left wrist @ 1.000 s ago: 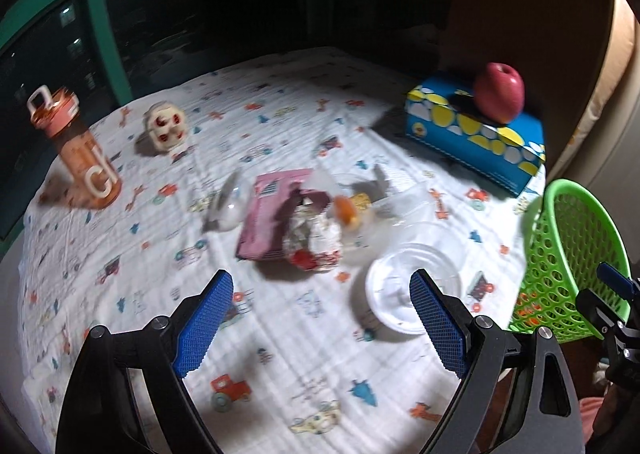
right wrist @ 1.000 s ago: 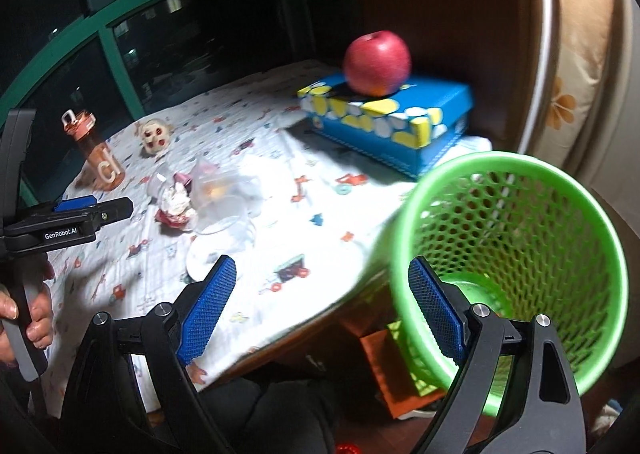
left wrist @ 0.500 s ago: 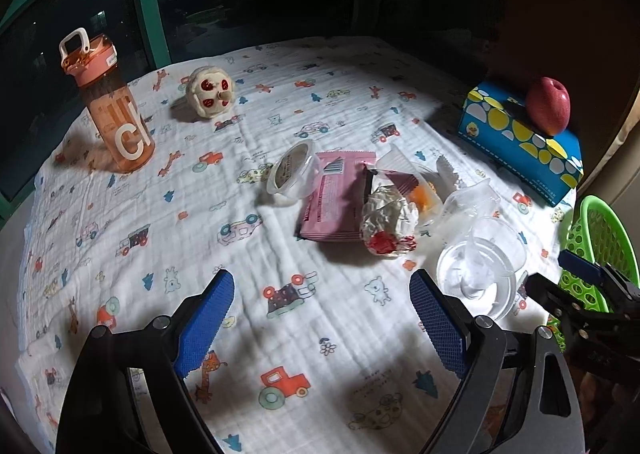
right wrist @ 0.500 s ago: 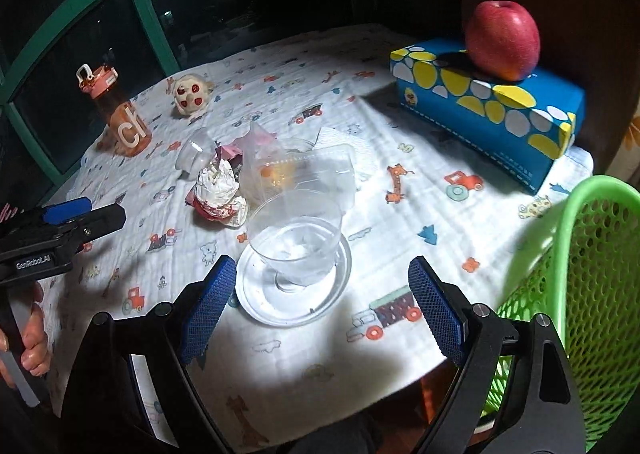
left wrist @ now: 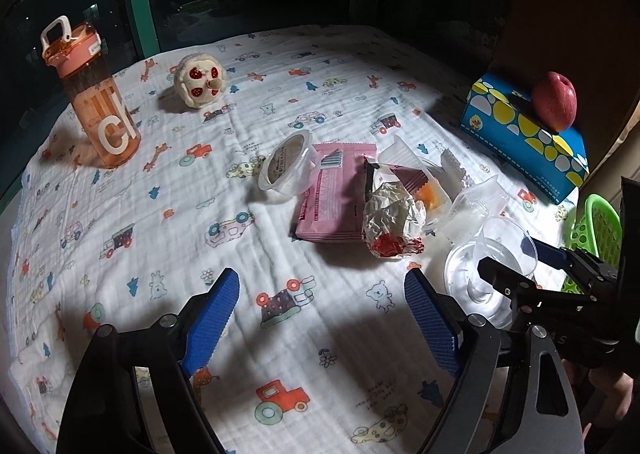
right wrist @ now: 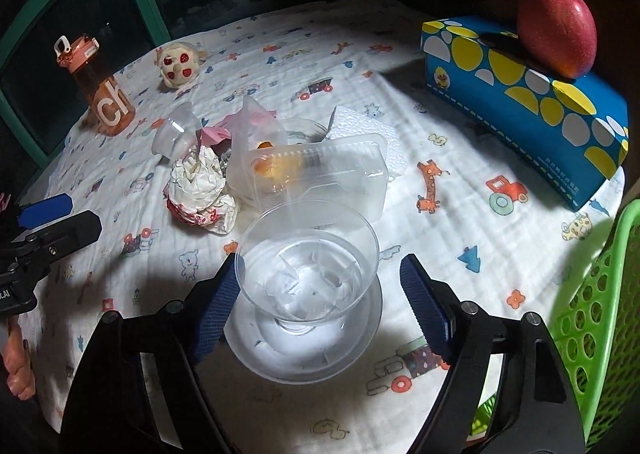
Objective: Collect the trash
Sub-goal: 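Move the right tool to the clear plastic cup and grasp it, then lift the clear cup with the right tool while the left tool grasps the crumpled foil wrapper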
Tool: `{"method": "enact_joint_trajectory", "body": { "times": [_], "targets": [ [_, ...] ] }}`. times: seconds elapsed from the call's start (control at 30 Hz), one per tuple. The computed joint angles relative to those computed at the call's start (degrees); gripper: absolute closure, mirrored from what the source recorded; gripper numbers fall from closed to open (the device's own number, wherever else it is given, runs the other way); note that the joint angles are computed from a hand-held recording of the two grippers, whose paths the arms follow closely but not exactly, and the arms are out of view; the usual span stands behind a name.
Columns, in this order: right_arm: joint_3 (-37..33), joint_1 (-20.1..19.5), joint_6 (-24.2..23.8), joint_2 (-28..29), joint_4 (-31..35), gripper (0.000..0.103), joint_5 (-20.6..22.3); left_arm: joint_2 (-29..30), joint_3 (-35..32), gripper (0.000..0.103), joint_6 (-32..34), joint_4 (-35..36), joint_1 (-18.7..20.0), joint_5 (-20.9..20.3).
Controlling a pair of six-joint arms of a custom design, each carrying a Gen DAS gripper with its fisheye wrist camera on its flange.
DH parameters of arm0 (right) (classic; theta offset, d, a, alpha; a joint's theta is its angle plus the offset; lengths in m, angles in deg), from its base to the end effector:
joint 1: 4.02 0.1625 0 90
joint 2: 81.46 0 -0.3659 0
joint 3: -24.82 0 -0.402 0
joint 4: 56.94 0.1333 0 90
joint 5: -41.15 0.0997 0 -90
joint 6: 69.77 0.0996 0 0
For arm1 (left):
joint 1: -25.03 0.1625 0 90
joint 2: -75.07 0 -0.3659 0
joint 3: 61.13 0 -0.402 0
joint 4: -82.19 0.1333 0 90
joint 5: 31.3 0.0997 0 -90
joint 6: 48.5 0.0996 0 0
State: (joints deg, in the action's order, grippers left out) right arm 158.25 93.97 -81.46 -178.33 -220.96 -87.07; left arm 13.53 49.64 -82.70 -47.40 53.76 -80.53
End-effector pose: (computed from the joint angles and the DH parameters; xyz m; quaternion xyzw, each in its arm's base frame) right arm 0.1274 -0.3920 0.2848 0.0493 -0.8997 0.2932 0.3197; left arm -0.3629 -0.4251 0.0887 0.2471 0.9013 -0.2039 0.2917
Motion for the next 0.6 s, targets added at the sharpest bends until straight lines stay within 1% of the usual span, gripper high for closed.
{"method": "enact_joint_trajectory", "body": {
  "times": [0.07, 0.13, 0.23, 0.3, 0.33, 0.47, 0.6],
  "targets": [
    [-0.1, 0.0, 0.0, -0.1, 0.5, 0.032, 0.4, 0.8, -0.5, 0.022, 0.8, -0.6, 0.3, -0.4],
    [0.0, 0.2, -0.1, -0.5, 0.7, 0.041, 0.8, 1.7, -1.2, 0.023, 1.4, -0.9, 0.5, -0.8],
    [0.2, 0.8, -0.5, -0.8, 0.8, 0.041, 0.3, 3.2, -2.1, 0.025, 2.7, -2.2, 1.0, -1.7],
    [0.7, 0.8, -0.5, -1.8, 1.3, 0.041, 0.8, 4.3, -2.9, 0.029, 3.4, -2.9, 1.3, -2.5],
    [1.0, 0.8, -0.4, -2.4, 1.3, 0.041, 0.9, 4.6, -3.1, 0.029, 3.8, -3.3, 1.6, -3.1],
    [2.2, 1.3, 0.3, -5.9, 2.3, 0.041, 1.8, 6.7, -4.5, 0.03, 5.3, -4.8, 2.1, -3.9],
    [3.4, 2.4, 0.5, -9.4, 2.8, 0.041, 1.3, 9.0, -6.5, 0.03, 6.9, -5.6, 2.7, -4.3]
  ]
}}
